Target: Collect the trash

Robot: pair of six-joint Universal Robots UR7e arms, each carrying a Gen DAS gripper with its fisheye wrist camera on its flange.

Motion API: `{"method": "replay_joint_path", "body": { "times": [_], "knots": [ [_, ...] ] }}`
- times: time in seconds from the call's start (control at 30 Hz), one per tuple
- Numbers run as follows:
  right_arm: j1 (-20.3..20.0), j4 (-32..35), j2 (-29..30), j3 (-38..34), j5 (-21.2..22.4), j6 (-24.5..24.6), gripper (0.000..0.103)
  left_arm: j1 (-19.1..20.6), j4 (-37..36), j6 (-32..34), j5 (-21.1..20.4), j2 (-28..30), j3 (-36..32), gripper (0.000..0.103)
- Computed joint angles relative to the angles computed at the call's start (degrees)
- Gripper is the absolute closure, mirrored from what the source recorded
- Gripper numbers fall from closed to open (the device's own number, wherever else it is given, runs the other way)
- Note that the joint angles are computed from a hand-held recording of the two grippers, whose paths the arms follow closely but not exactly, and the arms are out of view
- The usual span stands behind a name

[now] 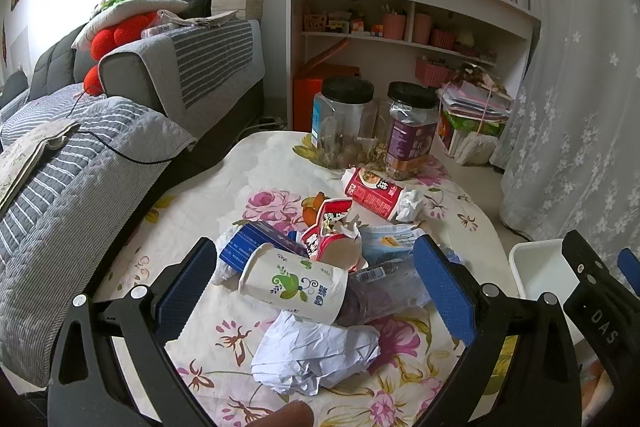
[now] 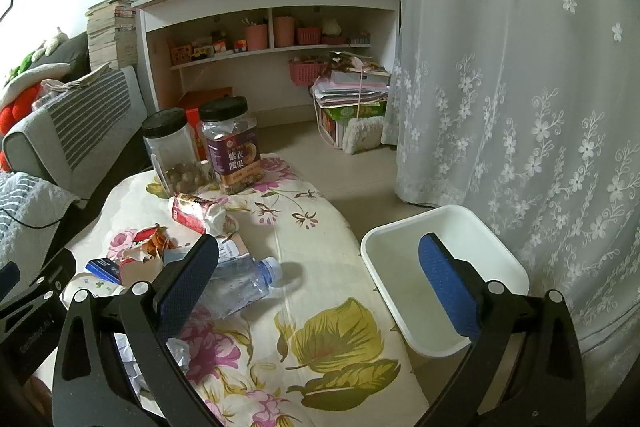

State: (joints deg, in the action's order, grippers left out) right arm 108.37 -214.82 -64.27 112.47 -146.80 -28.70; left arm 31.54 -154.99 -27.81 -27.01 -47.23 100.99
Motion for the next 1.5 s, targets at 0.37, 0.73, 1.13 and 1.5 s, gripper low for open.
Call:
{"method": "replay_joint_path", "body": {
  "times": [0.37,0.73,1.13,1.5],
  "knots": [
    [-0.2,3.4,0.2,-0.9,-3.2,-1.6,0.007,0.9,9.1,-6.1,-0.9,-0.7,-1.5,0.007],
    [-3.0,18.5,-3.1,-1.5,-1.0,11.1,0.007,8.5,26.6,-18.8,-17.1,-1.2,-12.3,0.007],
    [-4.7,37.0,-5.7,-1.5,1.6,23.7,0.007,12.3,32.7,-29.1,-24.1,1.4,-15.8,0.012],
    [-5.9,46.7,-6.5,-1.6,4.2,30.5,0.007,12.6,27.3,-22.2,-25.4,0.0,-13.6,0.052]
  ]
}}
